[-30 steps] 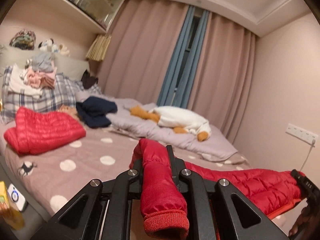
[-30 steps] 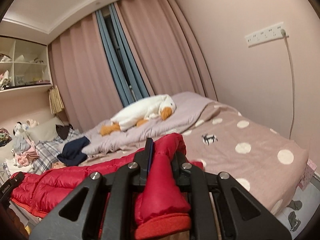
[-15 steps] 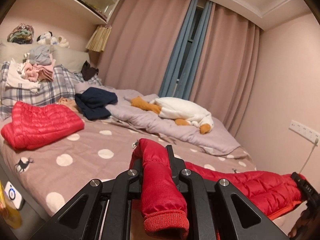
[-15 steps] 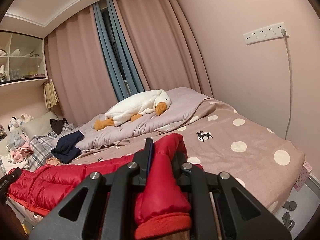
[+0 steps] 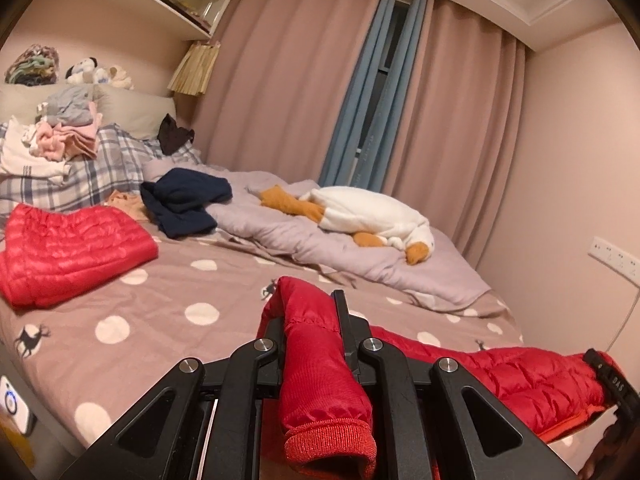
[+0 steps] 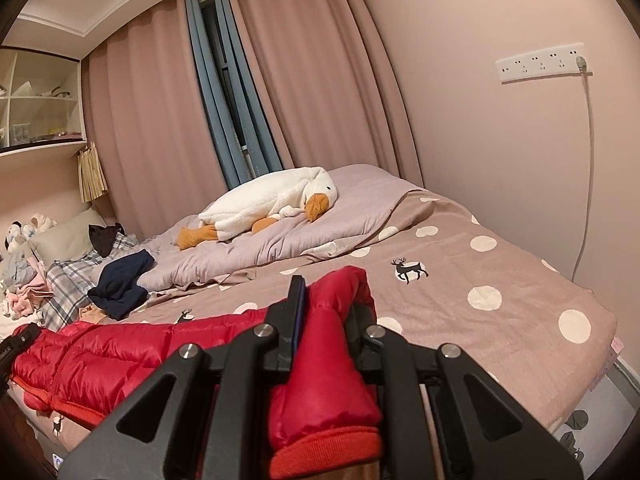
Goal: Fold large clothes
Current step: 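Lift the grasped jacket side upward with both grippers, then fold the lifted jacket side over the body and open both grippers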
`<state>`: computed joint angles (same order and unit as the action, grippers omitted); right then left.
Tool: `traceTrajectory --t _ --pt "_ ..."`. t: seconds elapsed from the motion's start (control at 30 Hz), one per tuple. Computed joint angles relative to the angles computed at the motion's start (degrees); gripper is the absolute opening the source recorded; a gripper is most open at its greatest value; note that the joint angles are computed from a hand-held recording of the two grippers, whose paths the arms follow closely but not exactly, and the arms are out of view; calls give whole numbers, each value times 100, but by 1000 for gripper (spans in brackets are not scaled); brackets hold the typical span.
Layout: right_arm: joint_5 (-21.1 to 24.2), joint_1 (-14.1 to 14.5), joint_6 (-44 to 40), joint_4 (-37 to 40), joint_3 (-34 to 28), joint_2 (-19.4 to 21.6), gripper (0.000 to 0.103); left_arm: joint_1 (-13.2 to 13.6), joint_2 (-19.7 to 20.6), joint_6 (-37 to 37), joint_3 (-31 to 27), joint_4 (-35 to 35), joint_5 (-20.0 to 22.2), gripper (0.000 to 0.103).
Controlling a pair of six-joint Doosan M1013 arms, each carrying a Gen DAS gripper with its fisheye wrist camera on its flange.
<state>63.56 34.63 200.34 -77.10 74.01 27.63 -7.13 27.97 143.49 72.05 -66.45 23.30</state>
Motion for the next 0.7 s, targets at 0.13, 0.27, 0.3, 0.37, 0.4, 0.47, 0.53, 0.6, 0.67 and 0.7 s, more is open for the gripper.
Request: traceTrajectory --t 0.13,0.27,0.3,0.37,0.4,0.47,0.53,0.6,0.67,0.7 --pt "-58 -84 -43 54 -56 58 15 -62 144 -417 -227 457 -23 12" --pt "-76 -180 -200 124 -181 161 16 -136 297 -489 -438 547 -57 12" --pt "-75 -207 -272 136 -227 193 16 -155 340 -467 -494 587 -78 12" --pt "-107 -262 -396 180 -302 237 16 -183 437 -659 -620 832 -106 12" --pt "-164 -296 -393 155 -320 252 16 -180 497 -782 -693 855 -80 12" --pt "-298 -356 -280 74 -328 274 16 -134 559 -646 -742 529 31 12" --pt "-377 -404 -234 42 -343 293 16 -105 602 -452 -781 285 111 12" --pt "-461 -447 -264 -64 -390 332 16 -112 646 -274 -832 135 68 12" --pt "-584 -500 -291 -209 -425 361 17 -134 689 139 -850 -228 -30 12" --pt "-695 -547 -324 -286 -441 375 18 -141 742 256 -916 -334 -31 12"
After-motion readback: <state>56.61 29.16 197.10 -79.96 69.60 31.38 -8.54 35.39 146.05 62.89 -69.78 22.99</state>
